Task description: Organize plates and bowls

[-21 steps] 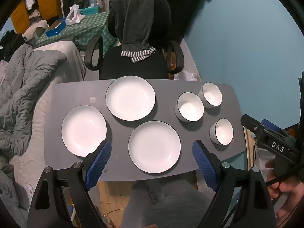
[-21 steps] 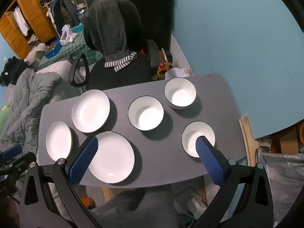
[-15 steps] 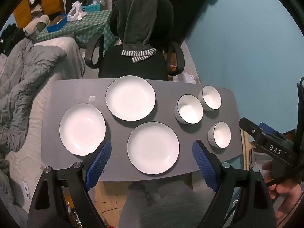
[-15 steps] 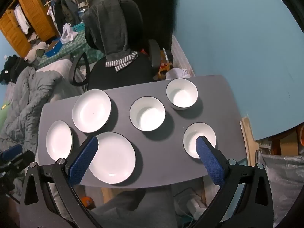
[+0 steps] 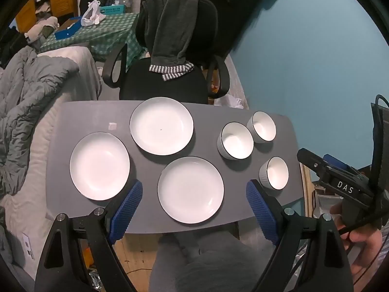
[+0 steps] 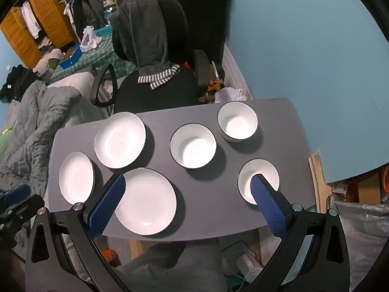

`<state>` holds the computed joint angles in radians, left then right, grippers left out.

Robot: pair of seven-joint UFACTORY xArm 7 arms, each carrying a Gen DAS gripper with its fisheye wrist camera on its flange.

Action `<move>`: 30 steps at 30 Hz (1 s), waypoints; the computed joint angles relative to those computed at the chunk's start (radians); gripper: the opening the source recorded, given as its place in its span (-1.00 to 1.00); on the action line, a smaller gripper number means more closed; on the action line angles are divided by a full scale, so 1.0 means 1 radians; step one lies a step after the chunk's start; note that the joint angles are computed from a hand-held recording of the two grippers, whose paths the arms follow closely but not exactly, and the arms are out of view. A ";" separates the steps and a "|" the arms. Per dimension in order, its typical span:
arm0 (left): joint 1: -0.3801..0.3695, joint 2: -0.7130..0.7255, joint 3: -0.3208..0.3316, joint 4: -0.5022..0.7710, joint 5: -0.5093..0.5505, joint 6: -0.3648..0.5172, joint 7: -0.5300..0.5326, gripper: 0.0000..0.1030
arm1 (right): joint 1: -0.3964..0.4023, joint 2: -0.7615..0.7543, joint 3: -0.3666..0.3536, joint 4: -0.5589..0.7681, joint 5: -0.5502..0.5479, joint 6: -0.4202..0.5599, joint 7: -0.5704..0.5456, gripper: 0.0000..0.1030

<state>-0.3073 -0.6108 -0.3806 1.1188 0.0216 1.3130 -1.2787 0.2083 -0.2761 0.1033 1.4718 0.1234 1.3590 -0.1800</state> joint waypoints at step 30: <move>0.009 -0.038 0.010 -0.027 -0.007 0.001 0.026 0.71 | 0.020 0.004 0.010 0.011 0.007 0.004 0.012 0.96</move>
<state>-0.2986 -0.6483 -0.3710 1.0915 0.0148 1.3139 -1.2531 0.2281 -0.2719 0.1135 1.4829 0.1305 1.3635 -0.1679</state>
